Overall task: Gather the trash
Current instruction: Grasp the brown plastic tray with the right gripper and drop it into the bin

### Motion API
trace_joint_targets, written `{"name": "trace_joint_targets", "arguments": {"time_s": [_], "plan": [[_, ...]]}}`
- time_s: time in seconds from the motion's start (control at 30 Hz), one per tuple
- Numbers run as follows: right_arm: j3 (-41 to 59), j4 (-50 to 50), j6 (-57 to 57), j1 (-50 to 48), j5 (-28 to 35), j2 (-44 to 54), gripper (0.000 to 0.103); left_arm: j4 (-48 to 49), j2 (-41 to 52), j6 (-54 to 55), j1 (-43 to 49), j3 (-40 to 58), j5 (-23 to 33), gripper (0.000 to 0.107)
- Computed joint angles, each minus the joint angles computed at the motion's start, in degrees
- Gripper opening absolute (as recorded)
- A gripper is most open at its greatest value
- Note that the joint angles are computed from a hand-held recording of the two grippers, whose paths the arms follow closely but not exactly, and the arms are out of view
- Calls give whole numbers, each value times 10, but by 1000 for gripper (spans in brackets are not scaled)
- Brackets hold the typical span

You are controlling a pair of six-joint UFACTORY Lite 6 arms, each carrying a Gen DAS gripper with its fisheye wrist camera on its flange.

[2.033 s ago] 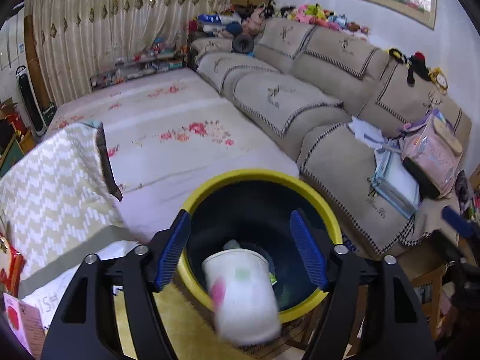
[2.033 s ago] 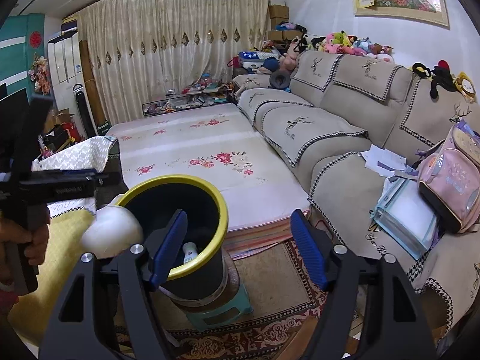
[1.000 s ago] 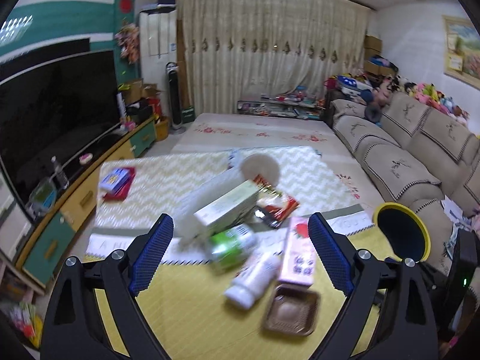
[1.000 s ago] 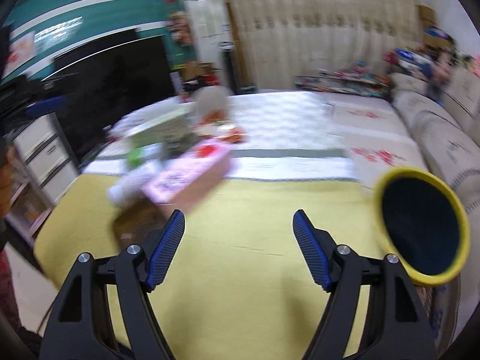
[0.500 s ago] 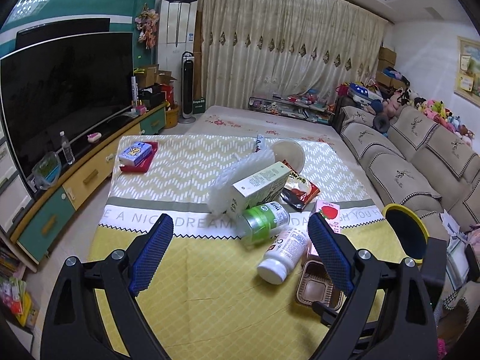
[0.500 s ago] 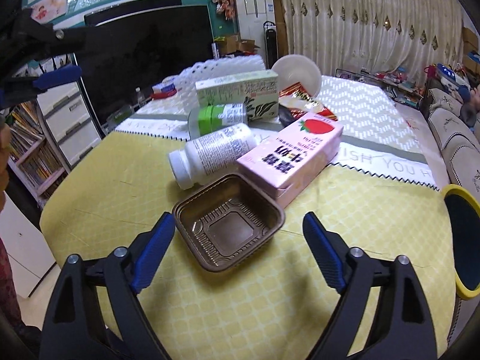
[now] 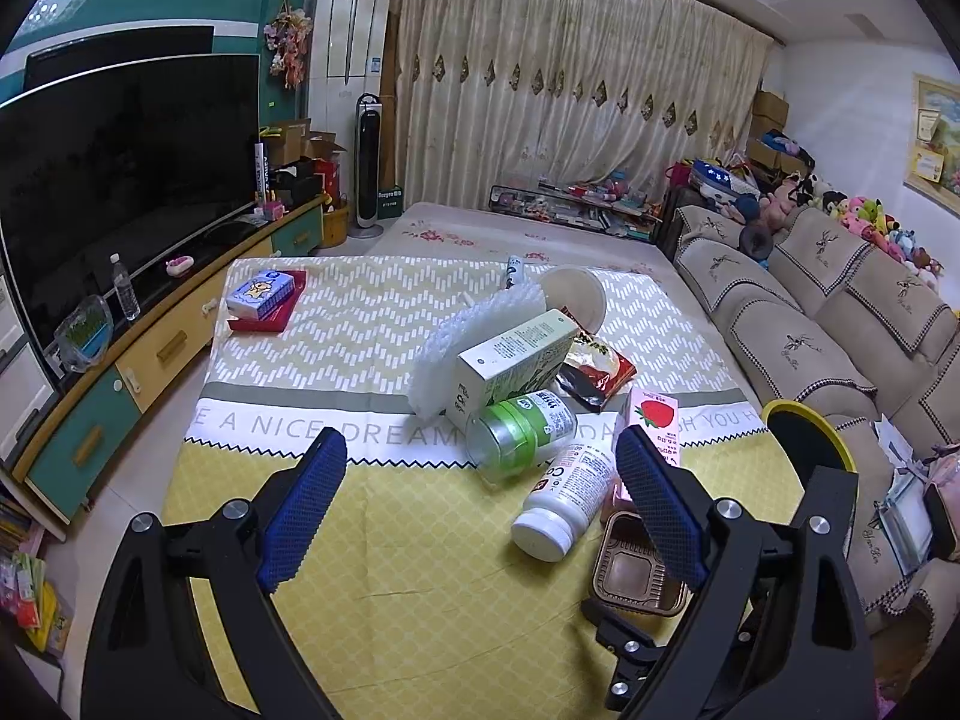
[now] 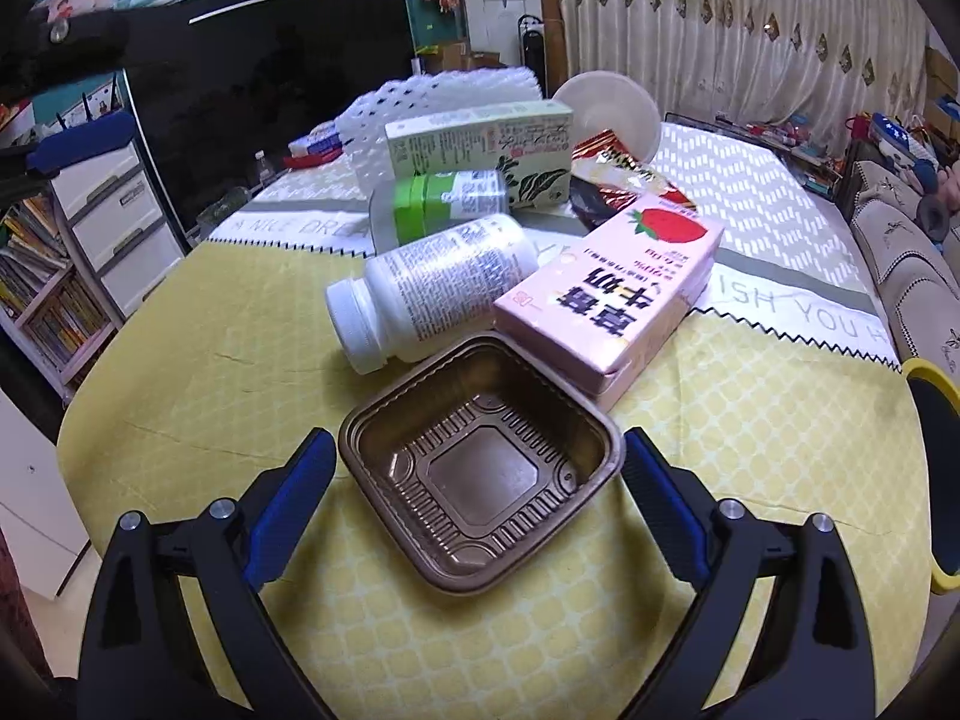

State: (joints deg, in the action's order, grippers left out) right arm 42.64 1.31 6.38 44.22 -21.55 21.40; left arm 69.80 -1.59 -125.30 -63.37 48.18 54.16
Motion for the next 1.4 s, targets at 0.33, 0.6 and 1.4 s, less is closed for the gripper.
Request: {"name": "trace_joint_targets", "arguments": {"time_s": [0.33,0.6,1.4], "plan": [[-46,-86,51,-21,-8,-55,76,5,22,-2,2,12,-9,90],[-146,-312,216,-100,1,-205,76,15,55,-11,14,31,-32,90],[130,-447,242,-594,19,60,77,8,267,91,113,223,-162,90]]}}
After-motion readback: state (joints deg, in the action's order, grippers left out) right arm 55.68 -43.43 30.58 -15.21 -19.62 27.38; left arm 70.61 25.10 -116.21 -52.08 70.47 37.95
